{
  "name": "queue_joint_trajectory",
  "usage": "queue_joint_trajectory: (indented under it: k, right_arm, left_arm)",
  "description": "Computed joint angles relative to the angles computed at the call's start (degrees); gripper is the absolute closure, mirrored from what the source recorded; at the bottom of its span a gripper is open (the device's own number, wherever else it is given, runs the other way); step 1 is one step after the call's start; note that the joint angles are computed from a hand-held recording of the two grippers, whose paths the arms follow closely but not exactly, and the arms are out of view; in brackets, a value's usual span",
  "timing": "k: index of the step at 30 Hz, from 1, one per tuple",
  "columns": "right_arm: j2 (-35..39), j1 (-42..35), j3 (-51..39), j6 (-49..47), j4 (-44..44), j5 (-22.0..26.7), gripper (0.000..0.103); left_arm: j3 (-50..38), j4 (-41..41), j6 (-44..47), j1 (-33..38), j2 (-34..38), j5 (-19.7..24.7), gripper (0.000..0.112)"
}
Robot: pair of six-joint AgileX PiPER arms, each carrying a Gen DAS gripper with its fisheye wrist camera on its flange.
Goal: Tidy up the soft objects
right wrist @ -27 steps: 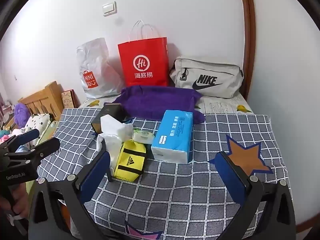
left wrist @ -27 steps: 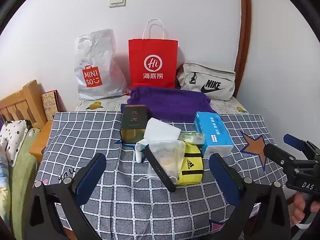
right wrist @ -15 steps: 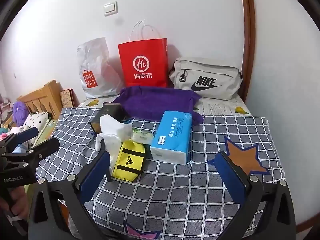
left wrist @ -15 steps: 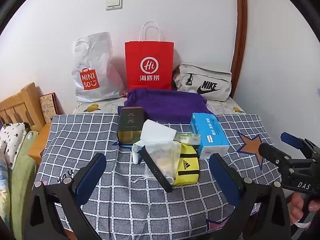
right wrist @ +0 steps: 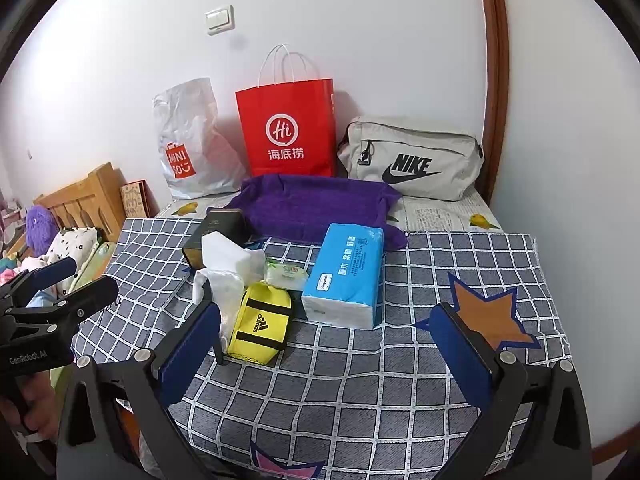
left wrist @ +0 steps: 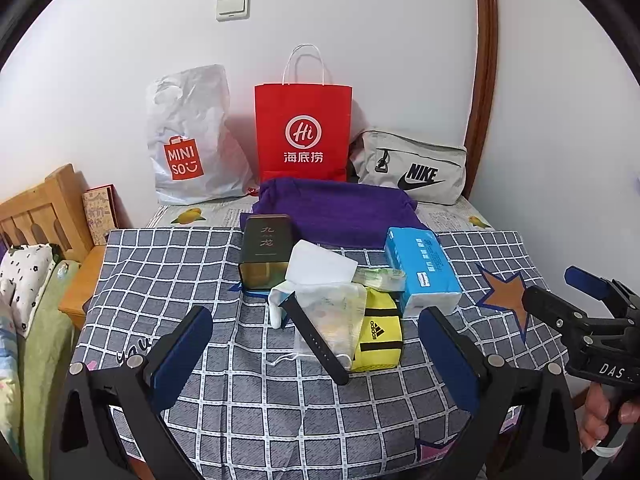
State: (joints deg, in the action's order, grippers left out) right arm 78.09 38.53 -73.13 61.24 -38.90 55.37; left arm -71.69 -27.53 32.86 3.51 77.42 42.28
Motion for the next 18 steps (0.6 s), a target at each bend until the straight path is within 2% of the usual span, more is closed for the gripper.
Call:
queue_joint_trajectory:
  k: [18]
  right_arm:
    - [-0.72, 0.61, 0.34, 1.35, -0.96, 0.3, 0.0]
  left_arm:
    - [0.41, -0.95, 0.44, 0.54, -0.5, -0.45, 0.009]
